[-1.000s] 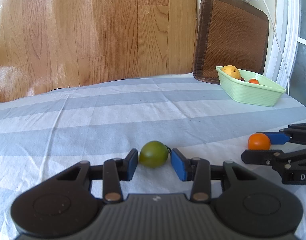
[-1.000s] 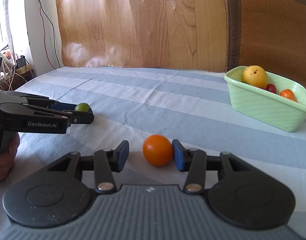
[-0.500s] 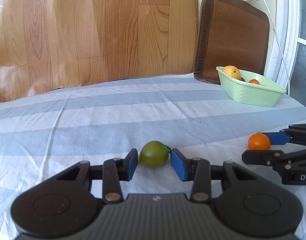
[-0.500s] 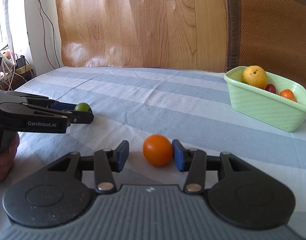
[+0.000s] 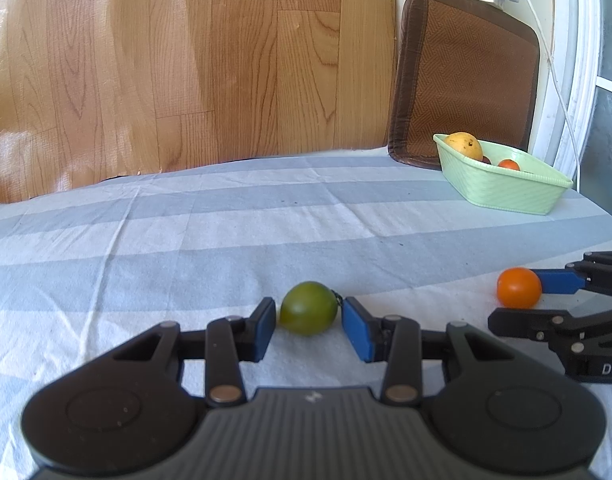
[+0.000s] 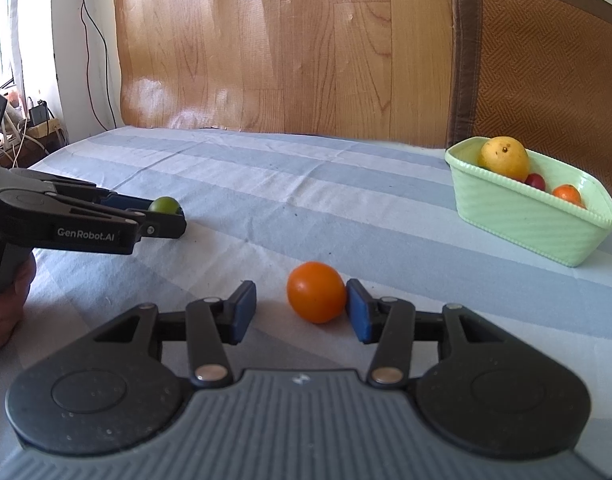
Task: Organize fruits
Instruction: 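Keep holding the green tomato in the left gripper while the right gripper holds the orange tomato, then carry the green tomato and orange tomato into the green dish and open both grippers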
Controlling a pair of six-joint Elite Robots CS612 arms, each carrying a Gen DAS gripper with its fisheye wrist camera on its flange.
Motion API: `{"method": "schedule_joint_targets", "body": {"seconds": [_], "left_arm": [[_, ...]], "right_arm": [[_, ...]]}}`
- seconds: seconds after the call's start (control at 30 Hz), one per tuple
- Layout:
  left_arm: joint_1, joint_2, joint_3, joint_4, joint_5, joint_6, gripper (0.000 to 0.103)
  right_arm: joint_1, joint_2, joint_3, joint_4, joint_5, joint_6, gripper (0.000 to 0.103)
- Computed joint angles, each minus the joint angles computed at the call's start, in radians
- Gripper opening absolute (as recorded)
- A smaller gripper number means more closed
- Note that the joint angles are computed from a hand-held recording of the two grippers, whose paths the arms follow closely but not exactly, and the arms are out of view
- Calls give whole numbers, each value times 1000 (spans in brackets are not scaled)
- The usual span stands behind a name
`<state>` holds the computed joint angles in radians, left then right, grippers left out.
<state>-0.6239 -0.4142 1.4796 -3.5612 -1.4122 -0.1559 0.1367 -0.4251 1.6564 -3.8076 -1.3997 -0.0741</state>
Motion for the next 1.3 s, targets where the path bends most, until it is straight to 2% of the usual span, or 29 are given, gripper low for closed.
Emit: {"method": "schedule_joint_targets", "body": {"seconds": [0.53,0.7,1.07,1.1,1.2,1.3], "left_arm": [[-3,0,3,-7,5,-4,38],[-3,0,3,-7,5,-5,32],[-5,2,1,-12,0,3,31],[-5,3,1,-12,0,3,31],[-5,3,1,-13,0,3,31],[-6,2,-2,-6,-1,10,31]], "right_arm": [[0,0,0,-1,0,-2,53],[2,0,2,-4,-10,-2,53],[7,1,5,-12,-30,-8,53],[6,1,5,-14,-31,-6,52],[8,2,6,-28,-52,10,32],[3,5,8,-56,-46,38,32]]}}
